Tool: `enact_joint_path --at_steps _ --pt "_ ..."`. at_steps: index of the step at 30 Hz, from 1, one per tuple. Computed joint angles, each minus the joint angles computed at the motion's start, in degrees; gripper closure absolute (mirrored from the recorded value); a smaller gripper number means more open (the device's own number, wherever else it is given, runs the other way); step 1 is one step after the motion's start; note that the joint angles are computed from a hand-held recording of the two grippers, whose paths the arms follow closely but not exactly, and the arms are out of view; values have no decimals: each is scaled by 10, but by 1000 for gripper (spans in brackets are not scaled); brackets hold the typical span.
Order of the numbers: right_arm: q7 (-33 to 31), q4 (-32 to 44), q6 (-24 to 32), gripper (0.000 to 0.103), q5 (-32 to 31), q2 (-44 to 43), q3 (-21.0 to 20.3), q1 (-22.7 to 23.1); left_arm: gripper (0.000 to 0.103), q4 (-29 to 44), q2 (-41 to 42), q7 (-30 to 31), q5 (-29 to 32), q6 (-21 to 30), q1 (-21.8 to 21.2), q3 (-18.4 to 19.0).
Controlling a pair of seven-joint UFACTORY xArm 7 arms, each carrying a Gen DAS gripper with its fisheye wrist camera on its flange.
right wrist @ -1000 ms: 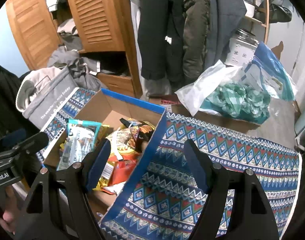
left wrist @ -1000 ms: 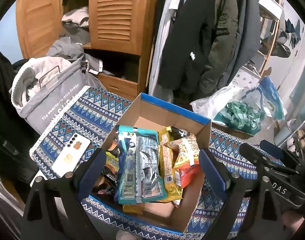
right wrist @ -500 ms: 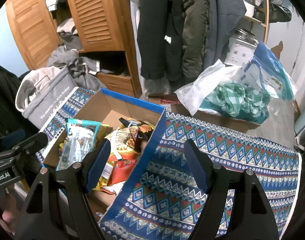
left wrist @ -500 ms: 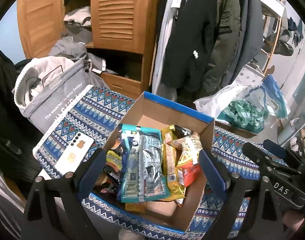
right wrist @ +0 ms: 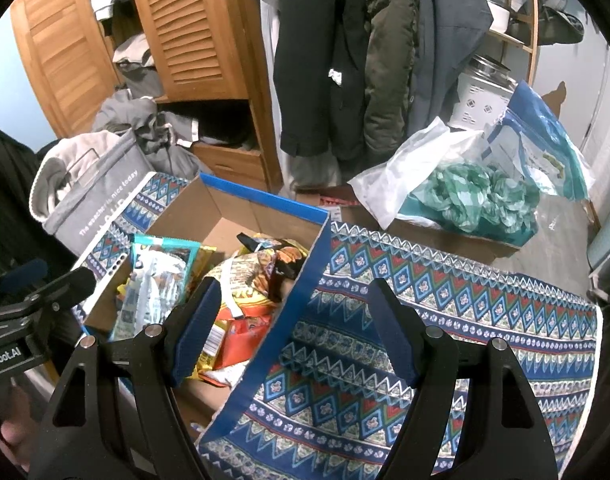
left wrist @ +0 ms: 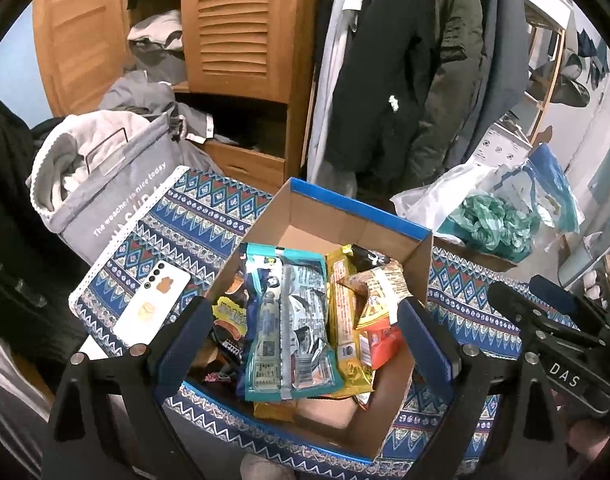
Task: Organize snacks
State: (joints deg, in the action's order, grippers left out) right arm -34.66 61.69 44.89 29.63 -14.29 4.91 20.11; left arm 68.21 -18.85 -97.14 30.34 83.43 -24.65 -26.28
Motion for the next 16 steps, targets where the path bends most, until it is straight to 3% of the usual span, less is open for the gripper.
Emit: enact_joint_path --at_steps 16 --pt "-5 -3 2 28 0 -1 -3 -5 8 -5 -5 -8 4 -9 -1 0"
